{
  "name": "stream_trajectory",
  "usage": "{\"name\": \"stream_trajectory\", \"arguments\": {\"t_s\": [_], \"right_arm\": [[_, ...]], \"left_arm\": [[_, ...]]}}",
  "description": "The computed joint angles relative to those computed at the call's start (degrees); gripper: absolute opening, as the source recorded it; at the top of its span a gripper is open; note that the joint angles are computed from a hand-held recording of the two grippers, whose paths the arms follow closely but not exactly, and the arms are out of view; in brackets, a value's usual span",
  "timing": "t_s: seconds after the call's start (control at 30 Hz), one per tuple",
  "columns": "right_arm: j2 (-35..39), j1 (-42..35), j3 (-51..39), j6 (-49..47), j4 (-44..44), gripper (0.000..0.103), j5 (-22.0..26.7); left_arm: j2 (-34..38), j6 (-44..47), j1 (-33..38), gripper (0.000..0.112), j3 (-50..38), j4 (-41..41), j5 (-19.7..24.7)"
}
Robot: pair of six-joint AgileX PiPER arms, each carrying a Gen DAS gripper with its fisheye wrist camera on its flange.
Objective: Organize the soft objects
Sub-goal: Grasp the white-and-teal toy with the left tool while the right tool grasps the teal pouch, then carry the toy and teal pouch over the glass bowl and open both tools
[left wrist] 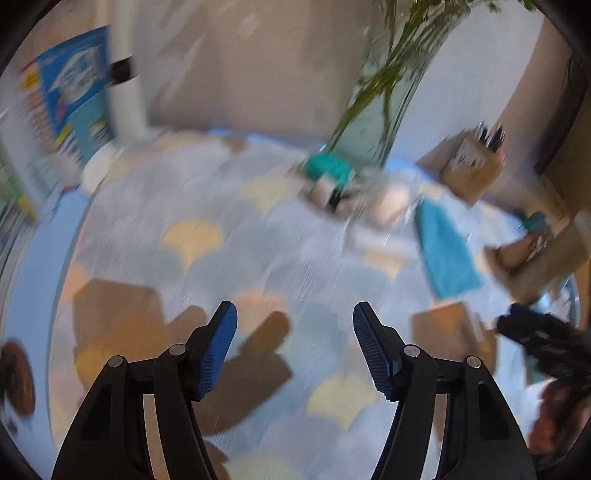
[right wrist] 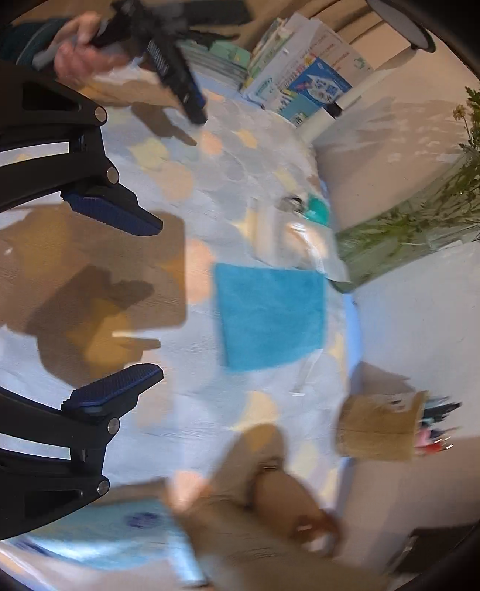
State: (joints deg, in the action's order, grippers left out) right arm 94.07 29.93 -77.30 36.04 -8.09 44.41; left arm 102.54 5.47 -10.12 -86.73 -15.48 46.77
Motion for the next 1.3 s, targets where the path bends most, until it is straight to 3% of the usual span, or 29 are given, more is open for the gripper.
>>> {"name": "stream_trajectory", "arguments": {"t_s": [0.13,0.23,0.33,0.5,0.53,0.63,0.67,0.73,0.77,0.83,0.9,0.97,1.1,1.3], "right_arm": [[6.89,-2.38,-6.43,0.56,-4.59,0.071,0.14],[10.84,-5.32,-8.71,-1.68,-2.06,0.071,-2.89],[14.58,-7.80,-11.46,-3.70,1.70,0.071,-4.30],[19.18,-7.80,-17.31,-10.25,8.41,0.093,-5.44],[19.69,-7.00,-18.10,-9.27,7.09,0.100,-5.08],[23.16,-2.29,-22.40,0.34,-7.45,0.100,-0.32],[23.92,-1.08,-23.49,2.42,-11.05,0.093,1.64],[23.53,-0.14,-22.99,4.58,-13.96,0.080,2.03],[22.64,-0.12,-21.56,5.06,-14.29,0.063,0.85],[20.58,0.11,-18.56,6.98,-16.04,0.041,-0.72],[18.24,-0.23,-15.37,7.78,-16.23,0.028,-2.38],[15.38,-1.21,-12.15,7.24,-14.46,0.022,-4.09],[5.38,-2.63,-2.25,6.43,-11.15,0.021,-9.48],[-6.32,-0.52,7.14,2.85,-4.93,0.021,-9.06]], "left_arm": [[10.21,-1.88,-0.18,0.063,-12.71,-4.34,1.37],[17.00,-8.19,-1.15,0.063,-20.54,-2.40,0.40],[23.30,-8.98,-0.97,0.061,-27.94,-4.60,2.89],[27.95,-8.49,-0.94,0.061,-32.98,-7.49,4.61],[27.65,-8.74,-1.42,0.061,-32.42,-6.44,3.58],[27.78,-9.70,-2.48,0.062,-32.66,-3.72,2.72],[28.09,-10.31,-2.92,0.061,-33.30,-2.54,2.84],[27.99,-8.09,-2.95,0.043,-33.11,-3.66,2.60],[27.82,-7.14,-3.08,0.043,-33.05,-4.15,2.95],[26.05,-7.09,-3.65,0.041,-30.75,-2.44,1.40],[23.23,-5.79,-3.51,0.040,-26.60,-3.01,-1.05],[19.54,-3.28,-2.74,0.040,-21.72,-4.82,-2.55],[9.38,3.02,-0.98,0.040,-8.74,-8.25,-6.11],[-6.24,16.37,0.23,0.040,11.53,-21.69,-9.39]]}}
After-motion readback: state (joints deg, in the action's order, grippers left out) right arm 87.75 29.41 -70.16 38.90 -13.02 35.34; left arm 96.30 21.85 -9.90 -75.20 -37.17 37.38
